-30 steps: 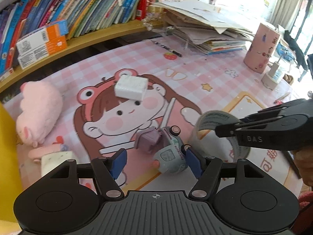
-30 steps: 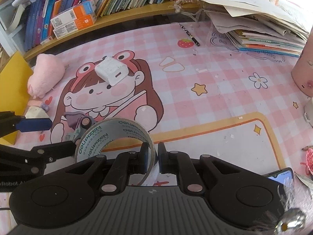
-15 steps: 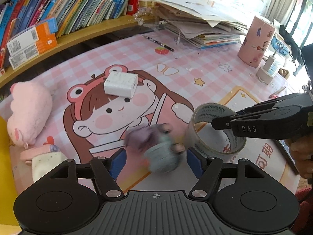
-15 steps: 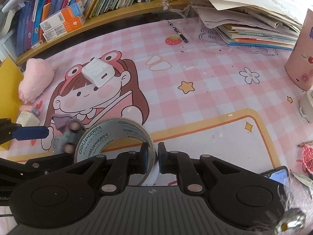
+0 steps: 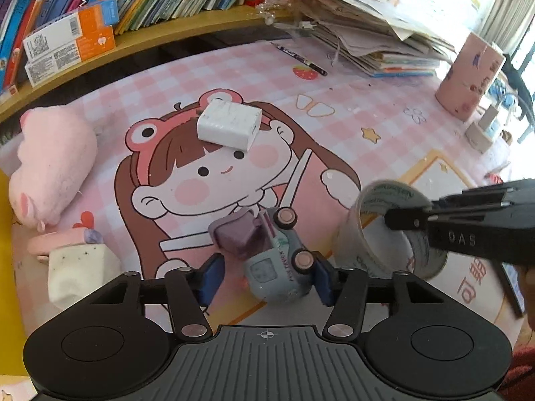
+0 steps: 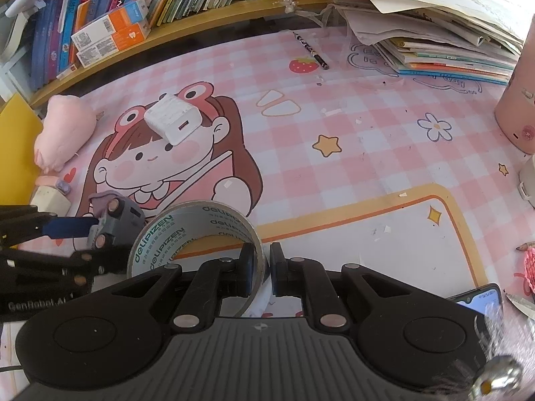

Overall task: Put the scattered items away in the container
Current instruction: 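Close the left tool on the grey toy car and lift it, then carry the toy car and tape roll toward the yellow box with both tools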

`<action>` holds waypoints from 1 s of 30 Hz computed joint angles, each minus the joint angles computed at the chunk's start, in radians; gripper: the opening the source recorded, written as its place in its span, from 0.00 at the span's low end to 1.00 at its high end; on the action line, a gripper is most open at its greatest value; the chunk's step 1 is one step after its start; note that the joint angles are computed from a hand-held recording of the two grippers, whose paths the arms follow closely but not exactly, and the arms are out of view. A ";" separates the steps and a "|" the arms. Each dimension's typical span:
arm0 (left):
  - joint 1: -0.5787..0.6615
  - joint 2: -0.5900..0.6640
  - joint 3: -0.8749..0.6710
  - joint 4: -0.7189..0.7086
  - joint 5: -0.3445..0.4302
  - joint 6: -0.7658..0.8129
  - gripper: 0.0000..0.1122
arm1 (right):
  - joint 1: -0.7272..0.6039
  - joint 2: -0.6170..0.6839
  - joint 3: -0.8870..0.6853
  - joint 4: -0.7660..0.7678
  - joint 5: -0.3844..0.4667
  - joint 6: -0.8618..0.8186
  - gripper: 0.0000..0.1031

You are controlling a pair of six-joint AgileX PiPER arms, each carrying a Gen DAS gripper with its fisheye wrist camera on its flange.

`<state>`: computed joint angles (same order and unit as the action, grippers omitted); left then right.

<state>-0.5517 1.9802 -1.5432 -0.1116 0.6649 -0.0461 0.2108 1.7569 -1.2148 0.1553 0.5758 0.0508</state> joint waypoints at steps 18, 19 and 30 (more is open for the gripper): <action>0.012 -0.199 0.195 0.091 -0.092 -0.052 0.36 | 0.040 -0.055 0.018 -0.009 -0.015 -0.011 0.09; 0.013 -0.221 0.214 0.100 -0.099 -0.067 0.36 | 0.043 -0.063 0.023 -0.009 -0.017 -0.013 0.09; 0.026 -0.425 0.384 0.185 -0.146 -0.206 0.36 | 0.092 -0.148 0.083 -0.048 -0.018 0.024 0.09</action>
<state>-0.5260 1.5553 -1.1590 0.0731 0.5193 -0.2522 0.3023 1.6084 -1.1315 0.1073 0.5578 0.0744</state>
